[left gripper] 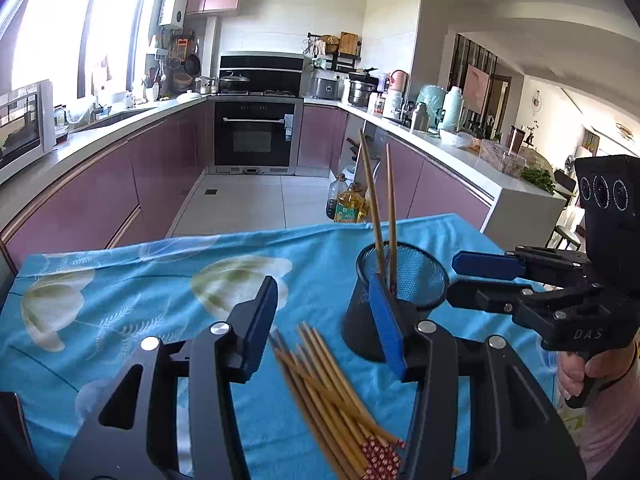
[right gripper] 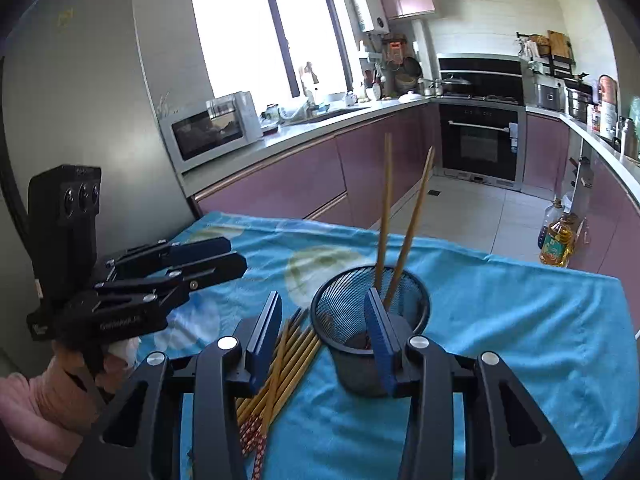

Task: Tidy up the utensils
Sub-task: 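Open both grippers and move them back to the chopstick pile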

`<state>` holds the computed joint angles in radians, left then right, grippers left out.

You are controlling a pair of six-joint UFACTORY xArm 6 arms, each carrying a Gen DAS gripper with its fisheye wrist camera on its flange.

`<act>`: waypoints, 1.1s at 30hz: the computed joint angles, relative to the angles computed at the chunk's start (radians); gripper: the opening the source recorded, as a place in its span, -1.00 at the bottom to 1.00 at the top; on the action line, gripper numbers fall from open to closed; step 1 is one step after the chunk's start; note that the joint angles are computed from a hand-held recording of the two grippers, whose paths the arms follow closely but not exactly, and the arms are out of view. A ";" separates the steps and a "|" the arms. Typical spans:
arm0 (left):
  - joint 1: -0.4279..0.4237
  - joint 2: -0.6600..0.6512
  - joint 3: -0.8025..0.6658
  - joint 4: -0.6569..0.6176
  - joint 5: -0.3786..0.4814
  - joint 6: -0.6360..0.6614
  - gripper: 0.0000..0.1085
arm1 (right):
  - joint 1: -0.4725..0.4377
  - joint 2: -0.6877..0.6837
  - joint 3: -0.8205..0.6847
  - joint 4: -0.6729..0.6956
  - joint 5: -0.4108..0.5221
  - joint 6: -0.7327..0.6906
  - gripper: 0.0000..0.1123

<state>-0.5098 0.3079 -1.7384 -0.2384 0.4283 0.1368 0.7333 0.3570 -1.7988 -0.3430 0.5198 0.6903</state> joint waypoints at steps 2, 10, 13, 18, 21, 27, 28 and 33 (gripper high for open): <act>0.009 -0.036 0.066 0.011 -0.001 0.001 -0.08 | 0.020 0.024 -0.012 0.034 0.039 -0.034 -0.28; 0.028 -0.110 0.264 0.066 0.018 -0.019 -0.07 | 0.050 0.108 -0.048 0.181 0.118 -0.114 -0.32; 0.023 -0.103 0.285 0.090 0.028 -0.037 -0.07 | 0.058 0.119 -0.053 0.189 0.128 -0.112 -0.39; 0.012 -0.101 0.309 0.082 0.037 -0.018 -0.07 | 0.072 0.129 -0.061 0.174 0.145 -0.092 -0.44; 0.006 -0.101 0.318 0.077 0.039 -0.013 -0.07 | 0.070 0.145 -0.085 0.180 0.164 -0.088 -0.55; -0.002 -0.097 0.319 0.066 0.044 -0.009 -0.07 | 0.060 0.124 -0.044 0.188 0.149 -0.062 -0.76; -0.003 -0.096 0.319 0.063 0.045 -0.007 -0.07 | 0.059 0.118 -0.034 0.184 0.145 -0.053 -0.82; -0.003 -0.081 0.304 0.040 0.057 0.006 -0.13 | 0.049 0.100 0.006 0.188 0.124 -0.010 -0.83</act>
<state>-0.5125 0.2266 -1.4341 -0.1982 0.4857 0.1428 0.7822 0.4569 -1.7924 -0.1549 0.6436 0.6807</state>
